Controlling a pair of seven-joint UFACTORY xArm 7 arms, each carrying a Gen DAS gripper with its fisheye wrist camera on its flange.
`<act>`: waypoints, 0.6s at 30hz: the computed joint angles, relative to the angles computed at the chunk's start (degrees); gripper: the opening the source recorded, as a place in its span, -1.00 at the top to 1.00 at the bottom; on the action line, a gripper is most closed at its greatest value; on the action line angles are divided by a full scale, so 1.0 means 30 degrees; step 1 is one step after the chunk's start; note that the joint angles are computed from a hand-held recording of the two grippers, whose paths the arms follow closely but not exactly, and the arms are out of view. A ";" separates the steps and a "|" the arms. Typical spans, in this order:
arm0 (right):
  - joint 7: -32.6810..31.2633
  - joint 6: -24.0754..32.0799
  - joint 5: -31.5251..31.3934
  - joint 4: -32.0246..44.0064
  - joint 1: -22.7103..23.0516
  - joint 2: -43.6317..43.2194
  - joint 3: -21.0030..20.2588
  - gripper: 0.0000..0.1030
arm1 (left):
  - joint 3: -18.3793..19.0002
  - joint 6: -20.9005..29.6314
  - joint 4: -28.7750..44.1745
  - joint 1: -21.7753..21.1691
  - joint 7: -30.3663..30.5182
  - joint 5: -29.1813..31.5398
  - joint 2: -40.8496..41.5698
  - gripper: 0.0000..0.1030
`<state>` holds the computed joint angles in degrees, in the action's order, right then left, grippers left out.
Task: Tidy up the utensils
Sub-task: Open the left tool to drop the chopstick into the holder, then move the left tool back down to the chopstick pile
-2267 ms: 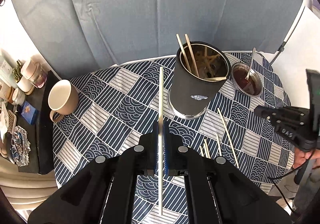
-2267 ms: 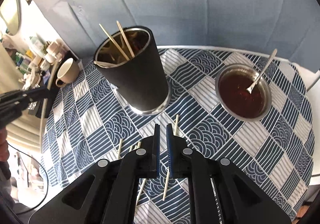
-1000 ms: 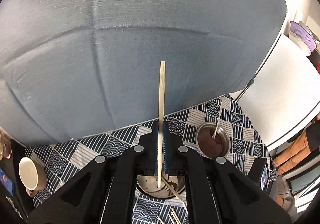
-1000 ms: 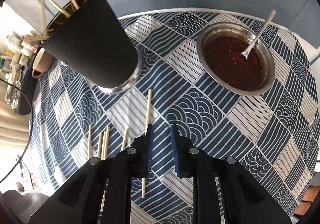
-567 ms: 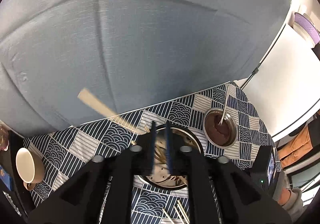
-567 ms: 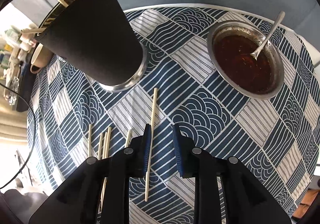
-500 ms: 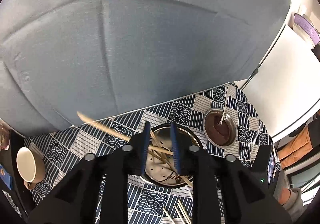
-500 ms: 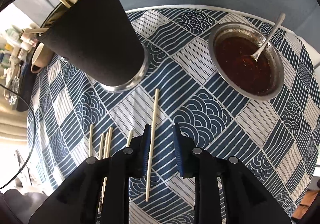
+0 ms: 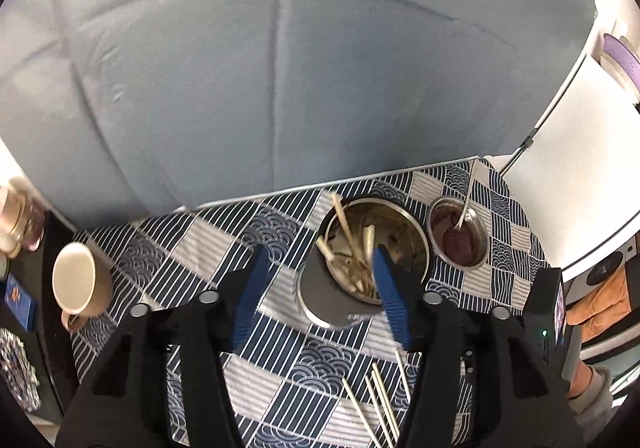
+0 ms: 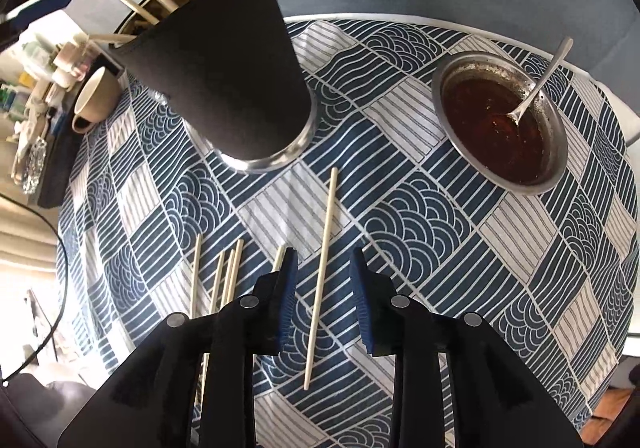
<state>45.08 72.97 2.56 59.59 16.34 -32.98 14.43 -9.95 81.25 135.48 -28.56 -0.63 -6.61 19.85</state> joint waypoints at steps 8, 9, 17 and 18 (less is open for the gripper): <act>0.0045 0.0190 0.0030 -0.0096 0.0212 0.0080 0.0133 0.24 | -0.0161 -0.1233 -0.6108 0.1312 0.0054 -0.1312 -0.3510 -0.41; 0.0057 0.0218 0.0038 -0.0121 0.0226 0.0092 0.0137 0.22 | -0.0188 -0.1009 -0.6638 0.1439 0.0098 -0.1452 -0.3710 -0.41; 0.0370 0.0726 0.0055 -0.0541 0.0215 0.0179 0.0101 0.05 | -0.0420 -0.0497 -1.0902 0.1669 0.0074 -0.1274 -0.5304 -0.51; 0.0404 0.0768 0.0072 -0.0617 0.0214 0.0198 0.0079 0.04 | -0.0482 -0.0617 -1.1800 0.1620 0.0116 -0.1156 -0.5667 -0.52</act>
<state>46.30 75.27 2.77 57.74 16.98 -32.39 14.67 -11.40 79.40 100.08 -23.70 -0.28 -10.08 2.85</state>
